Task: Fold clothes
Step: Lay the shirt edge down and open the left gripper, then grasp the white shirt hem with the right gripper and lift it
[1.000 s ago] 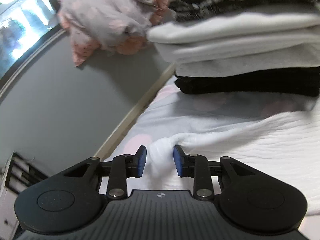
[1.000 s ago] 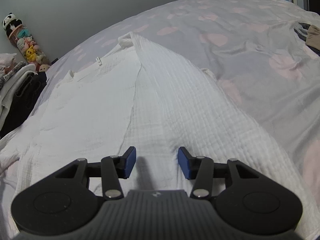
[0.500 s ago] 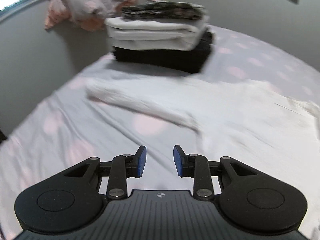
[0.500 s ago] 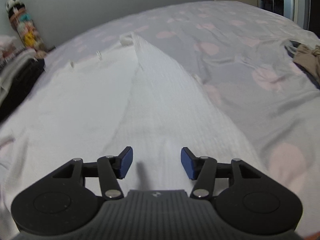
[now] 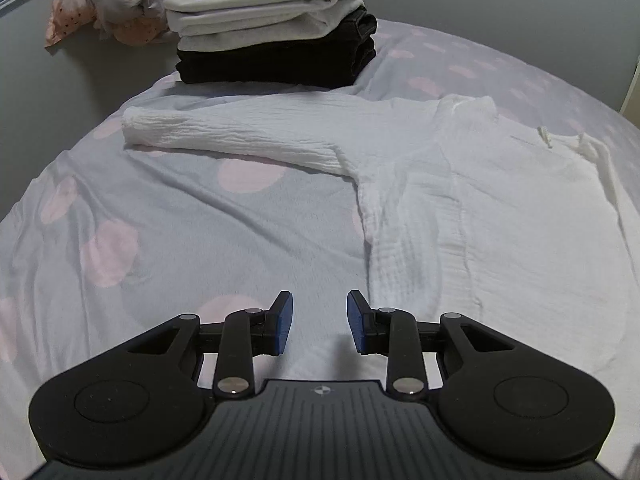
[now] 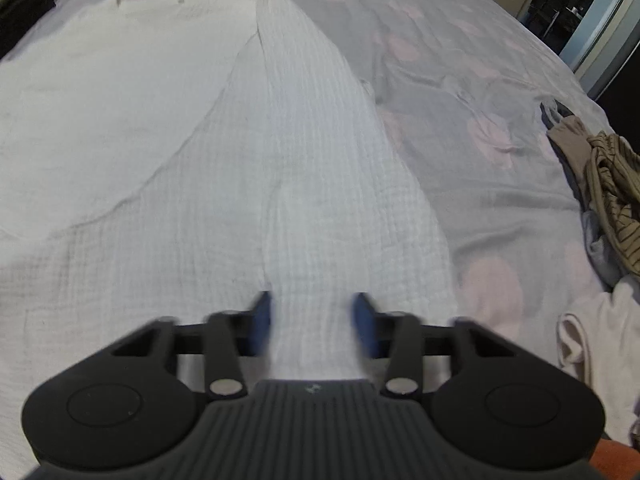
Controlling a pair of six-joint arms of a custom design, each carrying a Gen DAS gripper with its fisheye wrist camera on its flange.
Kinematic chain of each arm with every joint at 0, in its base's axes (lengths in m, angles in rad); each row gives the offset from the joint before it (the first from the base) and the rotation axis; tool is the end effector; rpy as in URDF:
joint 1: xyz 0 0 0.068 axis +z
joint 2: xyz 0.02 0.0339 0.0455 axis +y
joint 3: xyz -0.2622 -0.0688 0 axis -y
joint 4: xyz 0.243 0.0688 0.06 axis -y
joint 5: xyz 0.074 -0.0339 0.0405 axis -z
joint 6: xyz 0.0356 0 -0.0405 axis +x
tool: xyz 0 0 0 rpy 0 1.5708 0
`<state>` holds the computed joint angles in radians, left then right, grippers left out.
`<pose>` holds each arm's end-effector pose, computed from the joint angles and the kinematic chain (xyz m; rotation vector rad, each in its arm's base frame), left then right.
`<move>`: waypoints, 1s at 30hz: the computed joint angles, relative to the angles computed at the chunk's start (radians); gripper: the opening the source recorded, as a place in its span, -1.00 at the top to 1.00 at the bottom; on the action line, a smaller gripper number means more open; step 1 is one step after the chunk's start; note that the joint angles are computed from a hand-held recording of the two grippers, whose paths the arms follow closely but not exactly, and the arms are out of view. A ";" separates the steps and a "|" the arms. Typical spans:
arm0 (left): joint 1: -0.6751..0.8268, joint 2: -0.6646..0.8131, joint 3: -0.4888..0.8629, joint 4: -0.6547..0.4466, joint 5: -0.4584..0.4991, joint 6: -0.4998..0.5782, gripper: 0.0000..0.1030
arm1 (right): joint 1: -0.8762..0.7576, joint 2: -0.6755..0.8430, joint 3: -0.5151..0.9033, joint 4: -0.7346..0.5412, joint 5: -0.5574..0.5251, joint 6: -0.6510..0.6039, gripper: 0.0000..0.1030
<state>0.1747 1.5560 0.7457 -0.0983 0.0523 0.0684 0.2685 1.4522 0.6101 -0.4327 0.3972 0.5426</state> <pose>0.2903 0.0493 0.1546 -0.1094 2.4756 0.0389 0.2222 0.0469 0.1303 0.4485 2.6599 -0.3400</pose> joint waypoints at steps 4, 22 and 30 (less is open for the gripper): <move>0.012 0.048 0.025 0.022 0.019 -0.016 0.32 | -0.059 -0.049 0.010 -0.041 -0.049 -0.058 0.80; 0.026 0.117 0.102 -0.034 0.043 -0.068 0.32 | -0.435 -0.088 0.259 -0.177 -0.271 -0.279 0.87; 0.014 0.147 0.122 -0.050 0.021 -0.072 0.32 | -0.559 0.035 0.409 -0.094 -0.205 -0.398 0.87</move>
